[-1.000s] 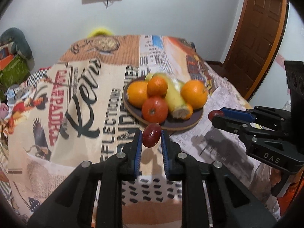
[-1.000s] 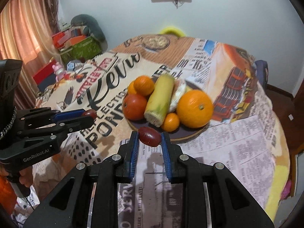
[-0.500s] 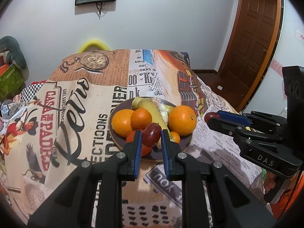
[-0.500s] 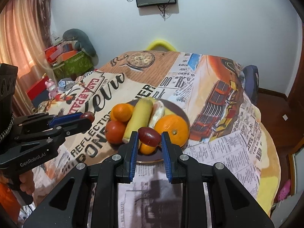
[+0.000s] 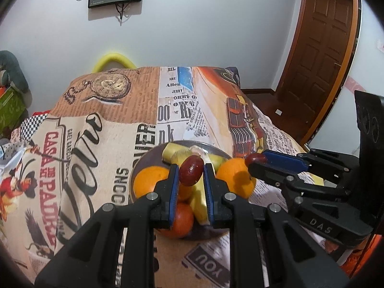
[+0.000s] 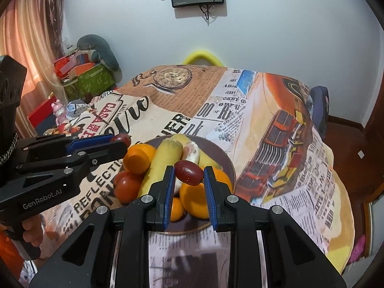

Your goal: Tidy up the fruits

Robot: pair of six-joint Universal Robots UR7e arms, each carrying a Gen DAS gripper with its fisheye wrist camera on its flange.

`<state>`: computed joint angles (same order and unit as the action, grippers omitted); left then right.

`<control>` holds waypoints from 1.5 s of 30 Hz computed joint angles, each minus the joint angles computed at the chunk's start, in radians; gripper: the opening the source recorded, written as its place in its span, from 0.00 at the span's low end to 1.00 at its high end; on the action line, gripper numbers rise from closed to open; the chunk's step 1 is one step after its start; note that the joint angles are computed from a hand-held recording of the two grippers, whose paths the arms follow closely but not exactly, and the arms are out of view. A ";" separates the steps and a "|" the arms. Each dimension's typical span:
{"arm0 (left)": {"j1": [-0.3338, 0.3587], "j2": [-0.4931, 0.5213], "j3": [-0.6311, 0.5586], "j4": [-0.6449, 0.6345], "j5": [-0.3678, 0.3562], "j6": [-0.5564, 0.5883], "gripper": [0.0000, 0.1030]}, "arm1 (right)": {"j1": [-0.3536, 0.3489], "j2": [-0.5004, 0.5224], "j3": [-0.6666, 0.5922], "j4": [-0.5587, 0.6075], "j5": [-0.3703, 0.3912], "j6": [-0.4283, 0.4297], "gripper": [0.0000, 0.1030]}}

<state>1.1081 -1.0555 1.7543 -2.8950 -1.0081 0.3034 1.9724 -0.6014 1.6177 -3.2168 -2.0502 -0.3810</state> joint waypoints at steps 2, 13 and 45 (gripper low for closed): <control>0.006 0.015 -0.019 0.004 -0.002 -0.001 0.19 | -0.003 0.010 -0.020 0.014 0.003 -0.004 0.22; 0.042 0.072 -0.090 0.051 0.000 -0.031 0.19 | -0.021 0.058 -0.088 0.083 0.019 -0.008 0.22; -0.190 -0.247 0.232 -0.237 0.117 0.041 0.21 | 0.117 -0.114 0.108 -0.189 -0.013 -0.016 0.33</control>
